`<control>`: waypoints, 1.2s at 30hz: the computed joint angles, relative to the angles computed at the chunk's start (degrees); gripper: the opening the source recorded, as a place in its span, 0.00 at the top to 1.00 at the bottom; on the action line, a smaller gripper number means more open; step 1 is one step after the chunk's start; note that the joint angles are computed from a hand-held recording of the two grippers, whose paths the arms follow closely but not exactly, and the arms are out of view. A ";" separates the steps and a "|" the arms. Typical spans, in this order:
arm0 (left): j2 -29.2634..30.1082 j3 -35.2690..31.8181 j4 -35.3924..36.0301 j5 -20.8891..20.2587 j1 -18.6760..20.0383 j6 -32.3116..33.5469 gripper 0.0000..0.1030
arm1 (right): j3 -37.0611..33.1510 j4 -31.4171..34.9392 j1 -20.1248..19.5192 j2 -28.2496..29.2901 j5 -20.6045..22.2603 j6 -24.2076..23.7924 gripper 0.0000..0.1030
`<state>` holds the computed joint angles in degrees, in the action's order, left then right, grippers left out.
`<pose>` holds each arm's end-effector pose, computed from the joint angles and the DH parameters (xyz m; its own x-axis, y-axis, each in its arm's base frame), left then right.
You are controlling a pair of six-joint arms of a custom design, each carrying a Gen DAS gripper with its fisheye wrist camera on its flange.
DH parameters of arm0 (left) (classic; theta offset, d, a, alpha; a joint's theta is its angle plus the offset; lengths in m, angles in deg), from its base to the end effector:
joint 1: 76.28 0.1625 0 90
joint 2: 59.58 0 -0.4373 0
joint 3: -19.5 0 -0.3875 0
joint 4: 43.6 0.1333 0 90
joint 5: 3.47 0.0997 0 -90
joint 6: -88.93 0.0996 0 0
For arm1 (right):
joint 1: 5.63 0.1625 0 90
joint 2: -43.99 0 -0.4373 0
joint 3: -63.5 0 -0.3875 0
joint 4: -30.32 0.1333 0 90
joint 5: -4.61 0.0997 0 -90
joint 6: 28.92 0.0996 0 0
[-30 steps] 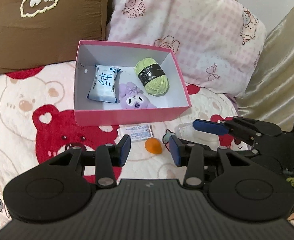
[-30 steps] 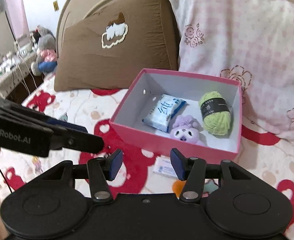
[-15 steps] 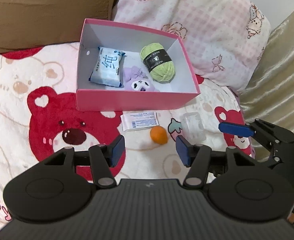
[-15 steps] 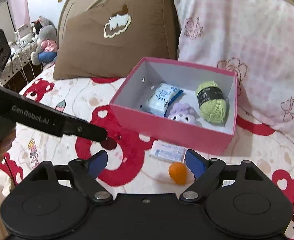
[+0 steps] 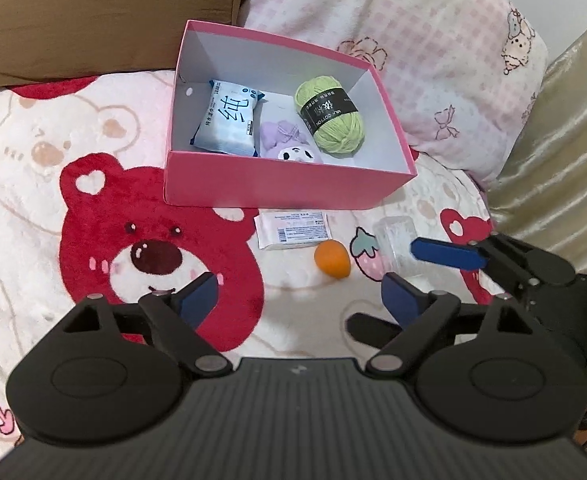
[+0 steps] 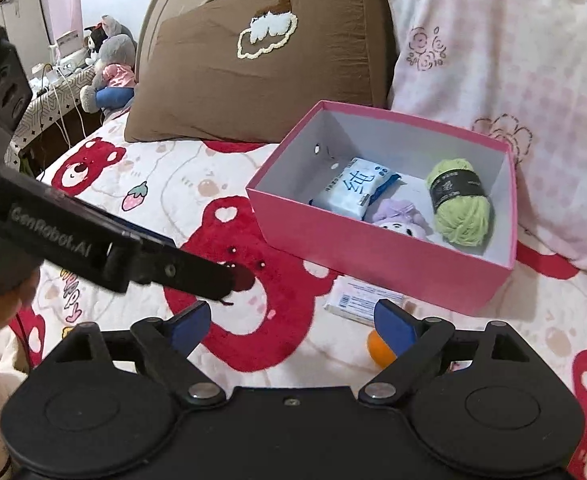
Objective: Organize objects
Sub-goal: 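Withdraw the left tool from the box toward the orange sponge, then move the open left gripper down onto the white soap packet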
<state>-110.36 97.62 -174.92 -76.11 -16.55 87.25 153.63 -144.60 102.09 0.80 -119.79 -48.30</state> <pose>-0.2324 -0.7217 0.2552 -0.8746 0.3941 -0.2823 0.4637 0.8500 -0.2500 0.2903 -0.6553 0.1753 -0.7616 -0.1736 0.6243 -0.5222 0.7348 -0.4327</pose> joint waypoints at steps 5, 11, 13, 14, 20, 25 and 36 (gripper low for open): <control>0.51 1.60 -3.50 -0.60 0.53 1.48 0.10 | 0.41 -3.17 -1.06 1.25 1.68 -0.30 0.11; 1.97 3.27 -9.47 -1.27 1.68 2.13 0.10 | 0.64 -7.59 -2.70 2.99 1.09 -0.90 0.11; 2.62 3.03 -9.98 -2.12 2.15 2.27 0.10 | 0.63 -8.04 -3.38 3.38 0.94 -0.53 0.11; 3.02 2.77 -10.03 -2.54 2.43 1.88 0.10 | 0.60 -8.20 -3.79 3.55 1.08 -0.40 0.11; 5.28 2.05 -11.57 -1.93 3.45 0.78 0.12 | -0.15 -10.30 -5.58 4.97 1.19 0.02 0.11; 6.85 1.76 -14.12 -3.36 4.61 1.53 0.12 | -1.05 -10.54 -7.02 6.01 2.12 -0.41 0.11; 10.42 1.45 -20.72 -3.98 7.05 3.91 0.13 | -3.69 -8.36 -9.87 7.61 3.07 0.93 0.11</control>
<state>-99.93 99.07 -195.64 -80.09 -9.50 91.16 149.94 -152.96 92.22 8.41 -116.71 -47.37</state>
